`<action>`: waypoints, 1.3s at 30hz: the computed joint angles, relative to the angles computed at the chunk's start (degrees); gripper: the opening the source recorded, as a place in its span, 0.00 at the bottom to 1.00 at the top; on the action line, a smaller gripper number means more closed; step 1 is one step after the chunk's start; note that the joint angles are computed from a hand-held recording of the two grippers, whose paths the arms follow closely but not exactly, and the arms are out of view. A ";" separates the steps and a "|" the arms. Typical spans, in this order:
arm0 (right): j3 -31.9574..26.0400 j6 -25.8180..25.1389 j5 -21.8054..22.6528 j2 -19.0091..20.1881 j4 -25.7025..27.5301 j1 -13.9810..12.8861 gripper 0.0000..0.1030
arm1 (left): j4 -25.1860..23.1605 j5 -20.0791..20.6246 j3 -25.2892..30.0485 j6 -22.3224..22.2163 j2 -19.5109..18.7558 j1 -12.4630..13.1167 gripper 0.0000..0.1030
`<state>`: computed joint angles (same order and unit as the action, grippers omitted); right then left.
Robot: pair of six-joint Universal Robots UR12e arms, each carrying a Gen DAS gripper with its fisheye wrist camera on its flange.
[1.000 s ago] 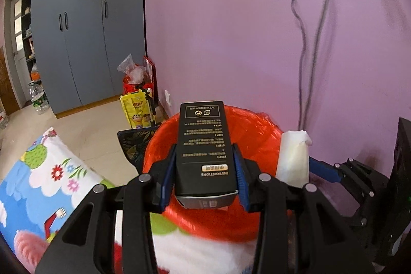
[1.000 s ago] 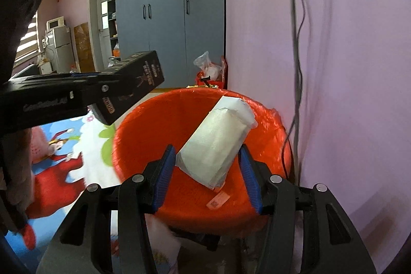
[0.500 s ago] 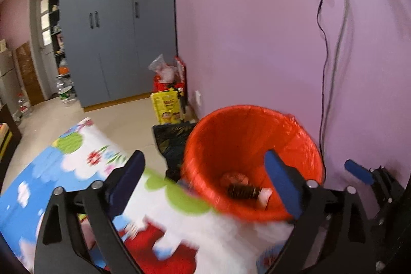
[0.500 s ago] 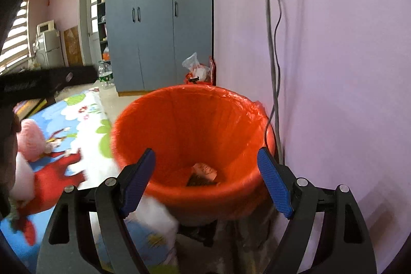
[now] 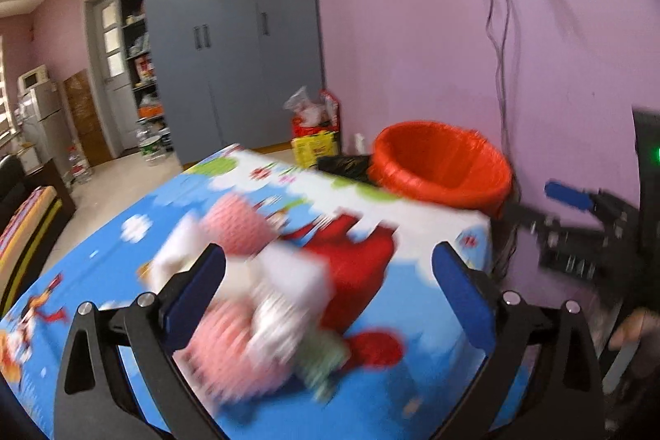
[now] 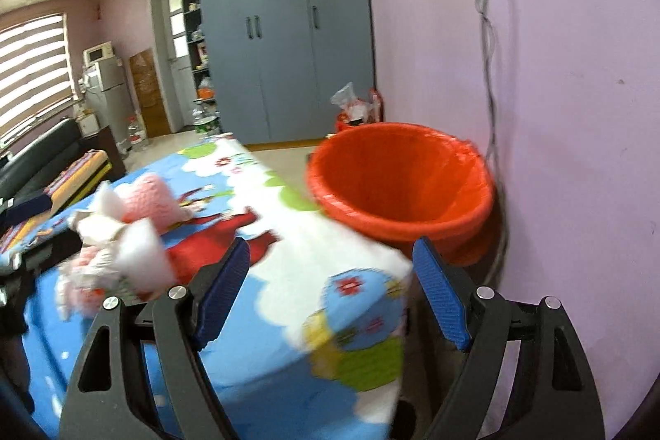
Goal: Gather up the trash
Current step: 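Return both tools to the bed and grasp a white tissue with the right tool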
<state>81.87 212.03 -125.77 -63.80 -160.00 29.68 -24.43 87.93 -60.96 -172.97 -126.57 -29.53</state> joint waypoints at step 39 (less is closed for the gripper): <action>-18.92 -1.22 17.91 13.27 6.49 2.87 0.45 | 5.90 10.52 -17.85 -7.66 8.37 7.09 0.94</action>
<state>62.95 210.81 -107.86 -50.54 -153.52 32.55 -18.53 98.45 -78.81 -180.64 -118.20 -22.44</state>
